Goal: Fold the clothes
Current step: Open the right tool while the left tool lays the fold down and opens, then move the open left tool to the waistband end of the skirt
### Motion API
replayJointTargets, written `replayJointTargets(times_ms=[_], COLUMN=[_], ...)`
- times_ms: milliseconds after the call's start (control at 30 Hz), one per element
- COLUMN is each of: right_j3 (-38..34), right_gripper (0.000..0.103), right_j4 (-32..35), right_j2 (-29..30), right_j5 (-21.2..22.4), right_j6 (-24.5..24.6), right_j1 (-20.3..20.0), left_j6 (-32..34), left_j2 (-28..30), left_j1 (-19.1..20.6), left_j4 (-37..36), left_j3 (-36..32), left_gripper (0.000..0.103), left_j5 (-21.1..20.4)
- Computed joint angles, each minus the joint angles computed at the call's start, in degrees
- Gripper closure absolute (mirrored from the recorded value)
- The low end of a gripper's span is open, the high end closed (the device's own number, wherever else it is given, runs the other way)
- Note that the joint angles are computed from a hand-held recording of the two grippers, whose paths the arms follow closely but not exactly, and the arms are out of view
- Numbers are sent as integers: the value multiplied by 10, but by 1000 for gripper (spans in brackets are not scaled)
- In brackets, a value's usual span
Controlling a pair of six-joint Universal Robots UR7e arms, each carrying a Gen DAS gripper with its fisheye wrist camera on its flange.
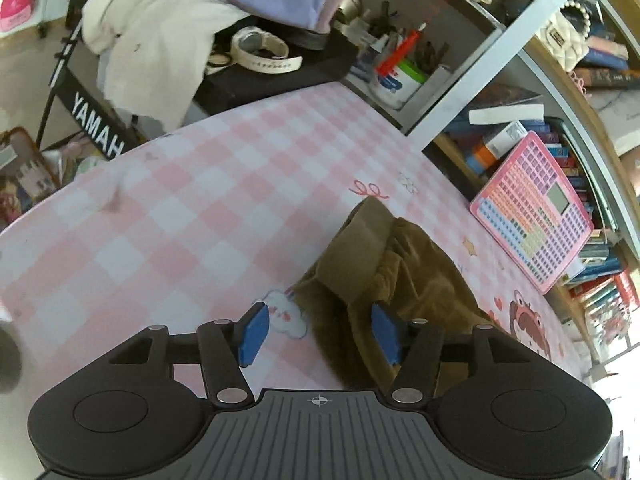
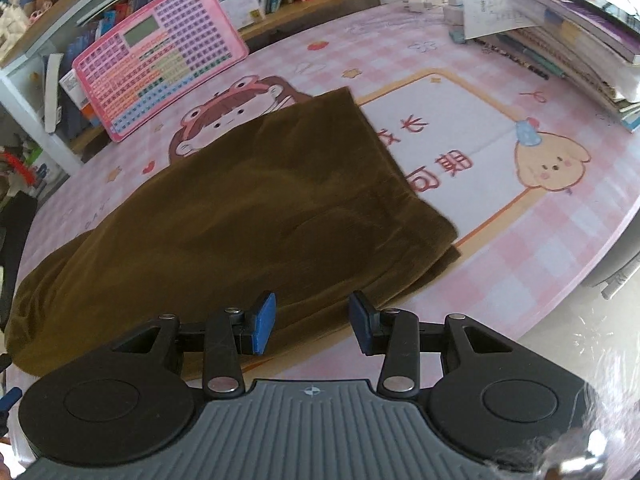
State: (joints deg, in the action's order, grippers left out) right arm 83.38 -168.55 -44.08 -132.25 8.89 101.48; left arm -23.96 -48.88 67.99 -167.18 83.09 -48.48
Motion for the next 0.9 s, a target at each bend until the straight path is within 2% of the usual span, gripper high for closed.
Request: replayJointTargets(times_ms=[100,333,433,600,733,833,900], right_j3=[-7,-15,-20,-79,-141,-184,-201], right_gripper=[64,60,60,60,59,57,54], right_j4=[14,38,40,29,14,-4,-12], right_j2=[8,22,30,84,138,179,199], right_j5=[5,16,13,9,23,20,13], right_j6=[-3,-14,-30,-118,-201,-278,-308], right_j1=[4,13,18,31,44,53,57], left_j6=[-10,-34,-43,-72,-95,-116,-130], left_j2=[-8,-15,-17,-11,-3,0,1], left_j1=[-3,0,7,24,32,37,41], left_j4=[11,64,65,49,39,25,11], left_j3=[16,28,28,19,4,2,4], left_gripper=[39,37,32,30,30,30,30], left_j5=[-22,-76,-105,-149,-164,-173,-182])
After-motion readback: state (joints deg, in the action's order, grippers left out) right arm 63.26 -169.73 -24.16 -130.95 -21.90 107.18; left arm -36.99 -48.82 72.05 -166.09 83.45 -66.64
